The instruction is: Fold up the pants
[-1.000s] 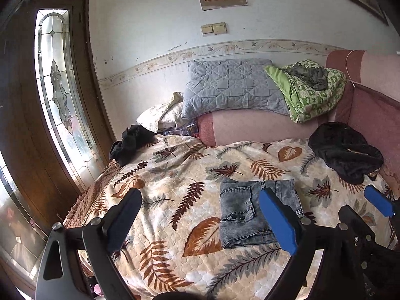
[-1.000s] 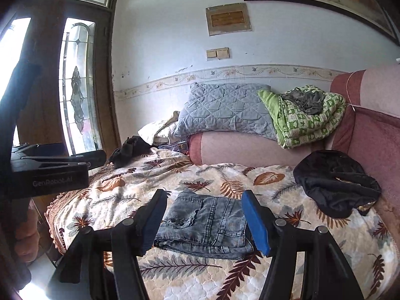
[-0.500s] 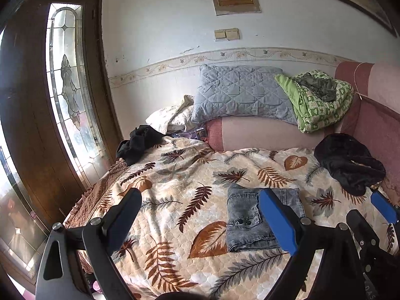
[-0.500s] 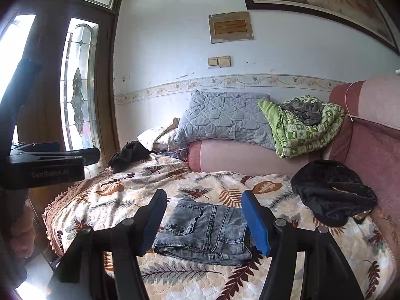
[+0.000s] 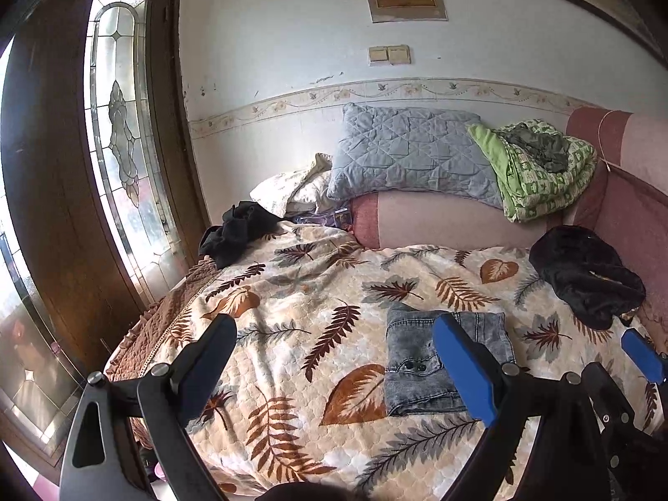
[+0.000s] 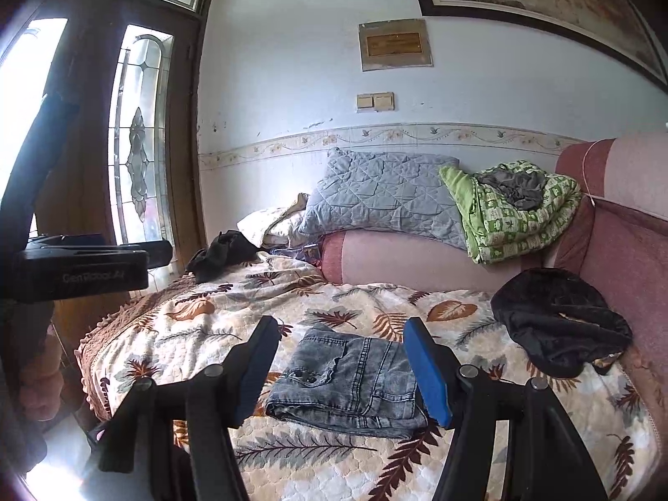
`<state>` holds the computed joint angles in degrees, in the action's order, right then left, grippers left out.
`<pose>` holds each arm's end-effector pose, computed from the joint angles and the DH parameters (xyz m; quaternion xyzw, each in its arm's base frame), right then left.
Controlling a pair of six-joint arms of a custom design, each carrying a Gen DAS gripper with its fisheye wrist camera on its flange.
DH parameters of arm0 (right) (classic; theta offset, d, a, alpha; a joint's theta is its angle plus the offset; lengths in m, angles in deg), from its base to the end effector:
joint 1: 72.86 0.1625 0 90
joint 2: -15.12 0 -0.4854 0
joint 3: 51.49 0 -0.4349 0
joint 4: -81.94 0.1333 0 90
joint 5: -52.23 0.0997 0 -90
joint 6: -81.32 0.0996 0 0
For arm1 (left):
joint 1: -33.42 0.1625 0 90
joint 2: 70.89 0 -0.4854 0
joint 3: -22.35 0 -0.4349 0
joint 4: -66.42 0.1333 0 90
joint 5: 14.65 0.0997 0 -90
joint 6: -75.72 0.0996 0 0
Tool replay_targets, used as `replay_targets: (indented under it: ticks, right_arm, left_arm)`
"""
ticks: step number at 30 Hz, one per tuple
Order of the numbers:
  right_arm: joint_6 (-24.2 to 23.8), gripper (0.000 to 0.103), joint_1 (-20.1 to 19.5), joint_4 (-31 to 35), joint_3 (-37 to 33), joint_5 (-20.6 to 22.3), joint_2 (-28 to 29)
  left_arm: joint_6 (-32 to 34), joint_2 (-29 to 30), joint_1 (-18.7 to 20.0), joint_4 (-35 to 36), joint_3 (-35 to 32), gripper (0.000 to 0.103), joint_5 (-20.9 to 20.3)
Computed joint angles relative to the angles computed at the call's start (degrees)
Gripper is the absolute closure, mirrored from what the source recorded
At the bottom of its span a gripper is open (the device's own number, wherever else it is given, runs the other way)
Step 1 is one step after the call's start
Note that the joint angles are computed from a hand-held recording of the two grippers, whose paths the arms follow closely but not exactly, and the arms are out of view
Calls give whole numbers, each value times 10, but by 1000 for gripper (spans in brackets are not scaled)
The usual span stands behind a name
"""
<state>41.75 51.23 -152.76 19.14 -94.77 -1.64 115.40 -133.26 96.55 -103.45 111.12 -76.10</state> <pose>0.4750 -0.6131 0.0517 0.0978 -0.6975 0.6092 0.3645 -0.1750 -0.7457 0.4272 0.3821 0.7845 -0.4087 0.2675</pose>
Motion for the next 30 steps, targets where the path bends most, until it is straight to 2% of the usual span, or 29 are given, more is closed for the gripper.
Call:
replay_targets:
  ticks: [18,30]
  right_arm:
    - [-1,37,1,24,-14,-2,10]
    - [0,37,1,17,-14,-10,9]
  left_arm:
    - [-11,-4,5,22,-4,8,-17]
    - [-5,-2,4,23,-3,8,-14]
